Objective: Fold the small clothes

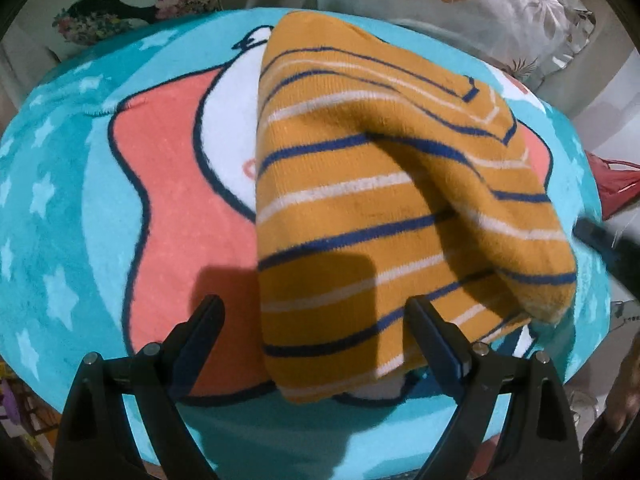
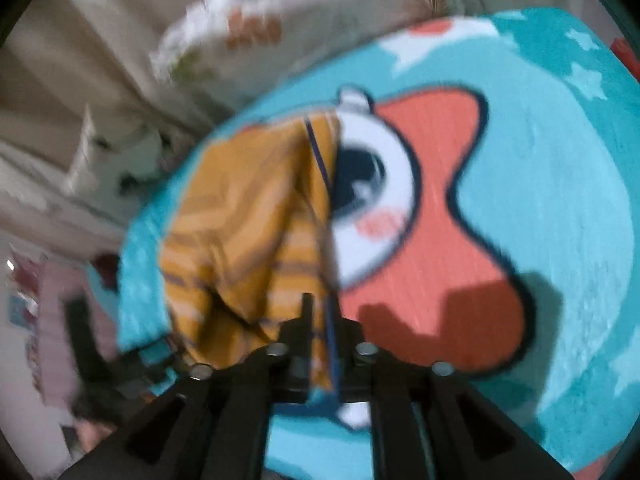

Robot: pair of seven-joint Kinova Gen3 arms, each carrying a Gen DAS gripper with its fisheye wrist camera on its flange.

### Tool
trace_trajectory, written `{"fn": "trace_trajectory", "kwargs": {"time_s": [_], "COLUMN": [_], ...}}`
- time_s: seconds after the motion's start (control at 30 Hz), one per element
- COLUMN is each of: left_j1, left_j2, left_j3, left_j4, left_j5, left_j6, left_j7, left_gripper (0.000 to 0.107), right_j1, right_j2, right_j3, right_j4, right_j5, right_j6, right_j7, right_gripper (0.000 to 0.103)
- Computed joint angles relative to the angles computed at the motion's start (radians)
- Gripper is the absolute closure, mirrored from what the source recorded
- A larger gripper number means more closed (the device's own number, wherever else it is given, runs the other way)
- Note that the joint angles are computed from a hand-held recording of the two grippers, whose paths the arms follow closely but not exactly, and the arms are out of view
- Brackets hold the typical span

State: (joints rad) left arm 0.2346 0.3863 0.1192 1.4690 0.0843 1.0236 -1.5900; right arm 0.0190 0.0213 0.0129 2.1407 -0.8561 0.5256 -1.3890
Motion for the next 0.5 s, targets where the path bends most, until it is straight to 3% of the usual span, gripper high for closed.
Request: {"fn": "trace_trajectory", "kwargs": {"time_s": [0.03,0.07,0.2,0.23,0.27,0.3,0.37,0.5], "left_j1": [0.003,0.005,0.015,0.019,0.032,0.043,0.074,0.071], "left_j2": [-0.003,-0.006,-0.039,-0.049,-0.052,-0.049,-0.03,0.011], "left_j3": [-0.001,-0.001,-0.001,-0.003,-0.008,-0.013,-0.024,-0.011], "left_j4": [0.001,0.001,0.023,0.031,0.032,0.029,0.021,0.007], "left_j5": [-0.002,-0.005,-0.015,-0.024,-0.047,-0.071,-0.133,-0.126], "left_j6": [-0.002,-0.005,-0.039,-0.053,-0.057,-0.055,-0.046,-0.02], "left_j7": [0.003,0.006,0.014,0.017,0.03,0.042,0.073,0.065], "left_gripper": [0.016,0.016,0.016,0.016,0.016,0.016,0.016,0.015], "right_j1": [0.002,0.002,0.041,0.044,0.05,0.039,-0.018,-0.191], "right_j2": [0.012,0.028,0.159,0.204,0.242,0.277,0.291,0.333], "right_j3": [0.006,0.002,-0.082,-0.101,-0.117,-0.115,-0.059,0.126], "right_j4": [-0.016,-0.038,-0.169,-0.213,-0.256,-0.3,-0.365,-0.478], "right_j5": [-0.026,-0.035,0.058,0.098,0.122,0.13,0.195,0.358], "right_j6": [-0.009,-0.017,-0.024,-0.009,0.023,0.064,0.124,0.178], "right_j7": [0.022,0.028,-0.041,-0.06,-0.068,-0.064,-0.067,-0.153], "right_gripper": [0.06,0.055,0.055,0.057,0.066,0.091,0.092,0.093]}}
